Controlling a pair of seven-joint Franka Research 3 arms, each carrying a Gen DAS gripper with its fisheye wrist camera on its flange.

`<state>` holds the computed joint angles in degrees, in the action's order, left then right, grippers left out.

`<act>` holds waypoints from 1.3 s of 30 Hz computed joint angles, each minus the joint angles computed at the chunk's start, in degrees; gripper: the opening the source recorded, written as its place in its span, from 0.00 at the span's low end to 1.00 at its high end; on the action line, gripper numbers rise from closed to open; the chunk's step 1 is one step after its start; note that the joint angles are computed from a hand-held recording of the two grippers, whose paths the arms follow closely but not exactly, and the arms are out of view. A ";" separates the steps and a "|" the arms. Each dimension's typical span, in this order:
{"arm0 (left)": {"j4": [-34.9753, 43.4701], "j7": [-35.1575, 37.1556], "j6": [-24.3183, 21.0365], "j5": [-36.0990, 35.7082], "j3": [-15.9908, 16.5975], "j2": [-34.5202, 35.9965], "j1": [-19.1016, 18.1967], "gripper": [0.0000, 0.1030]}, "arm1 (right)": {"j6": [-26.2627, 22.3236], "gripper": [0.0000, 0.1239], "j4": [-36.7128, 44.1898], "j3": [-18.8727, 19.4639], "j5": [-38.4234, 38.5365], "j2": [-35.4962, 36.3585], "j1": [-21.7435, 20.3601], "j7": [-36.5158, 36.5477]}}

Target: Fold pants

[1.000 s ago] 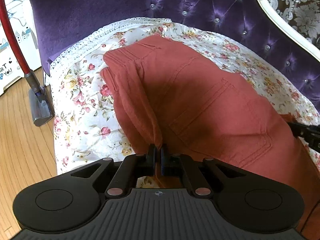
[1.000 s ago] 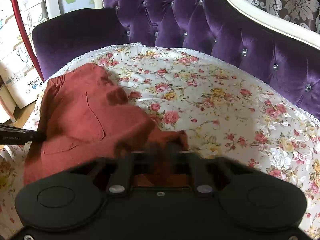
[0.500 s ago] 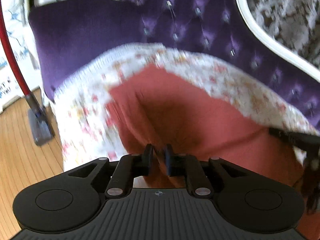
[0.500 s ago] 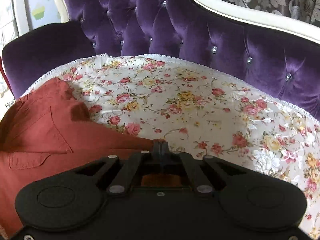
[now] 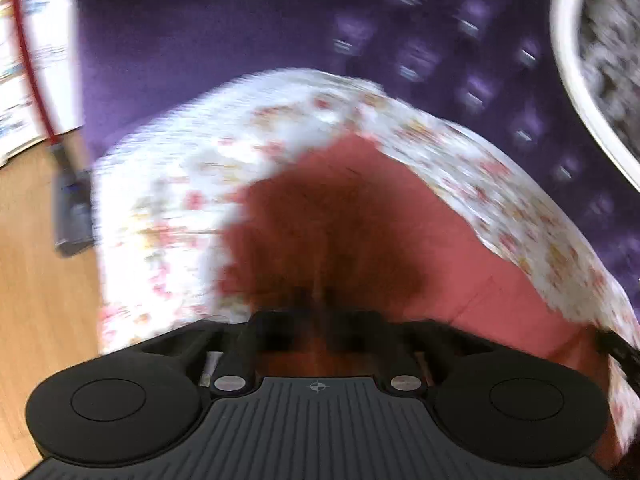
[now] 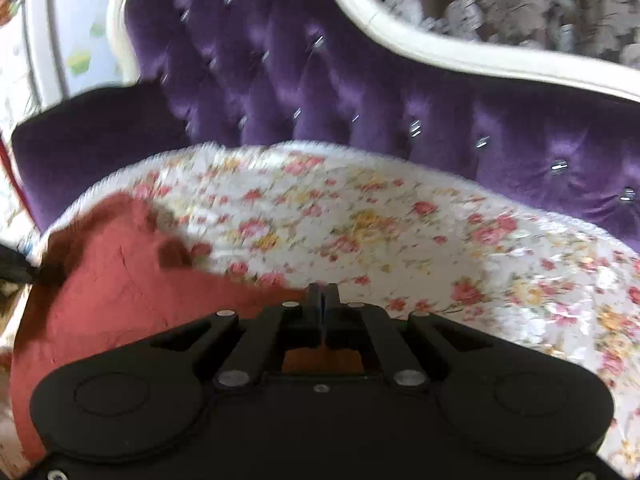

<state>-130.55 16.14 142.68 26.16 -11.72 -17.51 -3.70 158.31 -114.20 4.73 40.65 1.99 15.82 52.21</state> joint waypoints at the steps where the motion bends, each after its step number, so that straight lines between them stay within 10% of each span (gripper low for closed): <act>1: -1.62 -2.17 0.76 -0.87 0.23 -1.64 0.22 0.04 | 0.84 0.09 -0.77 -0.09 0.32 -0.90 -0.06 0.59; 11: 0.31 1.70 -6.28 6.95 -3.25 -5.08 0.06 0.05 | -3.07 0.13 -2.54 -1.79 2.15 -3.84 -0.06 -3.68; 16: 5.15 5.11 -4.88 13.69 -3.17 -1.94 0.14 0.21 | -7.25 0.51 3.11 -1.38 8.21 0.57 -0.64 -8.43; 26: 12.32 11.76 1.31 3.59 1.94 12.34 -0.32 0.28 | -15.49 0.50 11.48 0.57 3.29 8.41 -3.21 -6.20; 29: 11.70 8.84 1.77 6.53 2.00 12.40 0.13 0.28 | -18.52 0.17 11.11 0.95 4.82 7.98 -4.05 -7.93; 33: 14.84 6.57 -3.02 9.12 1.67 14.38 -0.10 0.18 | -4.97 0.06 4.07 1.72 4.00 3.03 -1.44 -13.73; 39: 15.73 3.55 -5.19 13.64 2.02 15.05 -0.86 0.14 | -4.33 0.07 5.42 1.24 2.86 6.50 -1.29 -5.10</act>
<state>-114.82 19.69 137.49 39.79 -9.70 -2.46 -4.56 153.98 -108.79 5.97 43.52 8.49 14.53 47.11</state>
